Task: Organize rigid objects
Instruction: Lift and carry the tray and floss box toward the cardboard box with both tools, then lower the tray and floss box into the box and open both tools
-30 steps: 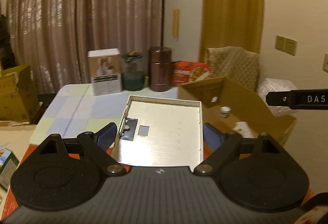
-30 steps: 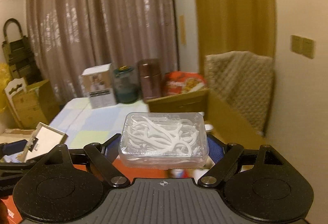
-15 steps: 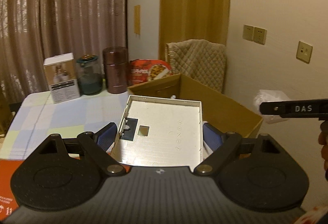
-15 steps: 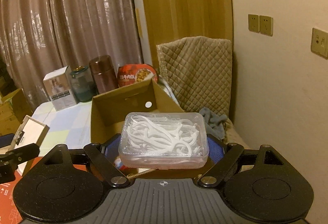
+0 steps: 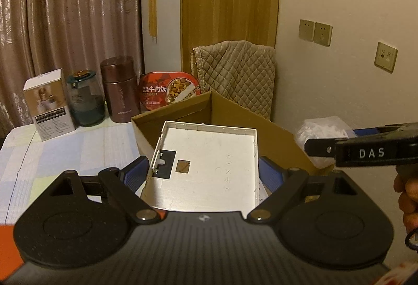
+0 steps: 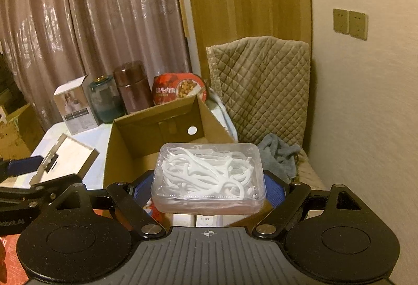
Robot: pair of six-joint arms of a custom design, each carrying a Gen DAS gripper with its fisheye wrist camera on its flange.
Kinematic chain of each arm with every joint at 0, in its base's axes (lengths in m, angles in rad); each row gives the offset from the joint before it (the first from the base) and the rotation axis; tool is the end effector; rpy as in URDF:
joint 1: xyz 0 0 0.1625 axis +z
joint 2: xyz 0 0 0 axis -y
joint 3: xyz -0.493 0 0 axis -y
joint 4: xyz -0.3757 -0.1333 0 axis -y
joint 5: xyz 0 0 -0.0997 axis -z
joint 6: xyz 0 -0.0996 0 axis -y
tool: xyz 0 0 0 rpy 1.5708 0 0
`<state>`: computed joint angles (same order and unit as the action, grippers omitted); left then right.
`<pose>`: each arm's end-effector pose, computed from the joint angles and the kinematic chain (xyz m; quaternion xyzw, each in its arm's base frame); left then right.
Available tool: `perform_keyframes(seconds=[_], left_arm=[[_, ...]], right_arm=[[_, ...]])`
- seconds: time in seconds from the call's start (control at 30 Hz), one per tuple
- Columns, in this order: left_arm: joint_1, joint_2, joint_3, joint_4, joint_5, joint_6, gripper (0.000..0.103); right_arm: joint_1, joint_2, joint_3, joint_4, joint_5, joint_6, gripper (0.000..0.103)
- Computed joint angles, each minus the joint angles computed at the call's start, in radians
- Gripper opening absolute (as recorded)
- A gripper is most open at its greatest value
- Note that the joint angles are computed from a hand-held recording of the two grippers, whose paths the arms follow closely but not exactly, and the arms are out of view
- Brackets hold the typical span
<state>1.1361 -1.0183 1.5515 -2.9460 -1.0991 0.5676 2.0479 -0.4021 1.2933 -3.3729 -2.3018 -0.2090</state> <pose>-0.1391 -0.7236 0.4065 0.3426 0.8242 -0.3823 0.2392 0.4311 -0.6884 0.0965 0.1341 -0.8428 0.4500 0.2632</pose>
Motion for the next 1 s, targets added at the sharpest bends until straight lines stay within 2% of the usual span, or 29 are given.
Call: perform_keyframes(seconds=[0.53, 0.77, 1.0], left_arm=[[0.043, 0.154, -0.239, 0.136, -0.003, 0.037, 0.087], [0.06, 0.214, -0.354, 0.24, -0.01, 0.031, 0.087], [0.069, 0.257, -0.428, 0.279, 0.014, 0.06, 0.087]], right_arm=[[-0.058, 0.033, -0.096, 0.111, 0.053, 0.021, 0.082], [-0.072, 0.05, -0.142, 0.148, 0.083, 0.036, 0.082], [-0.075, 0.052, -0.15, 0.156, 0.091, 0.042, 0.082]])
